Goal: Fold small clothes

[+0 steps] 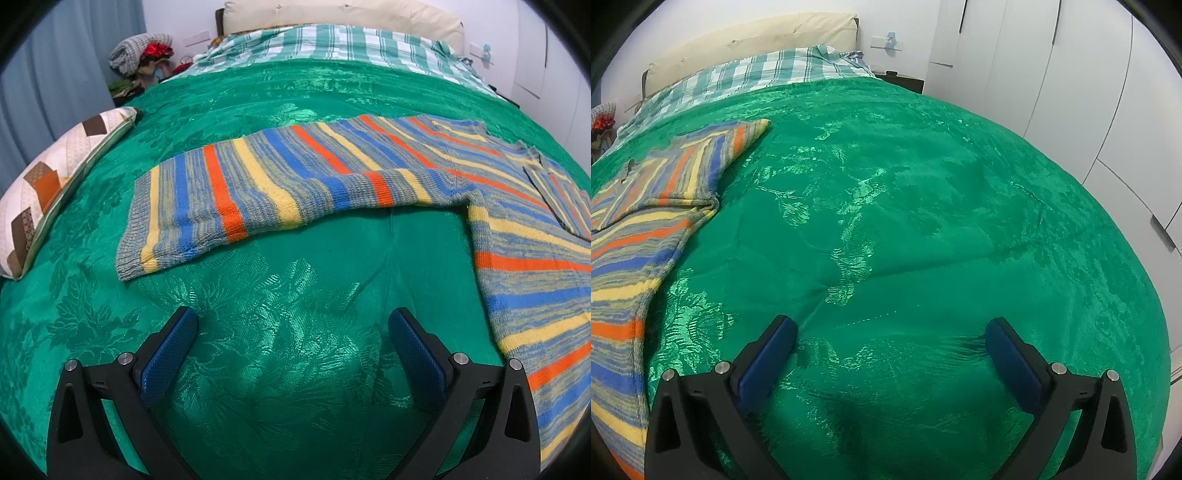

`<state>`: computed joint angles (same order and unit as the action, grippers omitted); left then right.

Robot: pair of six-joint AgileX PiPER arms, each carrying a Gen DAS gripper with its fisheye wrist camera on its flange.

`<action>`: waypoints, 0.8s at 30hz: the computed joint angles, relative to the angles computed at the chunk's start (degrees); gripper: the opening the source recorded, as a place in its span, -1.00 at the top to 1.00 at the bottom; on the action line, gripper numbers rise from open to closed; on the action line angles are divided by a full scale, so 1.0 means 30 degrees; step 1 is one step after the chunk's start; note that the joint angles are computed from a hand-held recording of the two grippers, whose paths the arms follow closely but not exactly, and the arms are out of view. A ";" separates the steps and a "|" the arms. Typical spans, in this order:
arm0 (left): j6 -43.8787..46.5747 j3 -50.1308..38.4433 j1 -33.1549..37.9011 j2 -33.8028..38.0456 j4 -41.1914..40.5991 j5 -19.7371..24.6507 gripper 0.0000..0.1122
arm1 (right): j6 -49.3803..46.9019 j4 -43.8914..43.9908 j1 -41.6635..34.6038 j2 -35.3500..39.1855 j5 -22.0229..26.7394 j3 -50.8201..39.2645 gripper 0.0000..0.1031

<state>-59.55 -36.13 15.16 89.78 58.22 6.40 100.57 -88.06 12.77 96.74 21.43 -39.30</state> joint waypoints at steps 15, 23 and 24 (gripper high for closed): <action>-0.0378 -0.0014 -0.0016 0.0037 0.0357 0.0000 -0.83 | 0.0343 -0.0212 0.0006 0.0241 0.0005 -0.0142 -0.99; -0.0406 0.0025 -0.0009 0.0012 0.0389 -0.0006 -0.83 | 0.0725 -0.0607 -0.0178 0.0253 -0.0280 -0.0061 -0.99; -0.0406 0.0025 -0.0009 0.0012 0.0389 -0.0006 -0.83 | 0.0790 -0.0659 -0.0169 0.0262 -0.0273 -0.0058 -0.99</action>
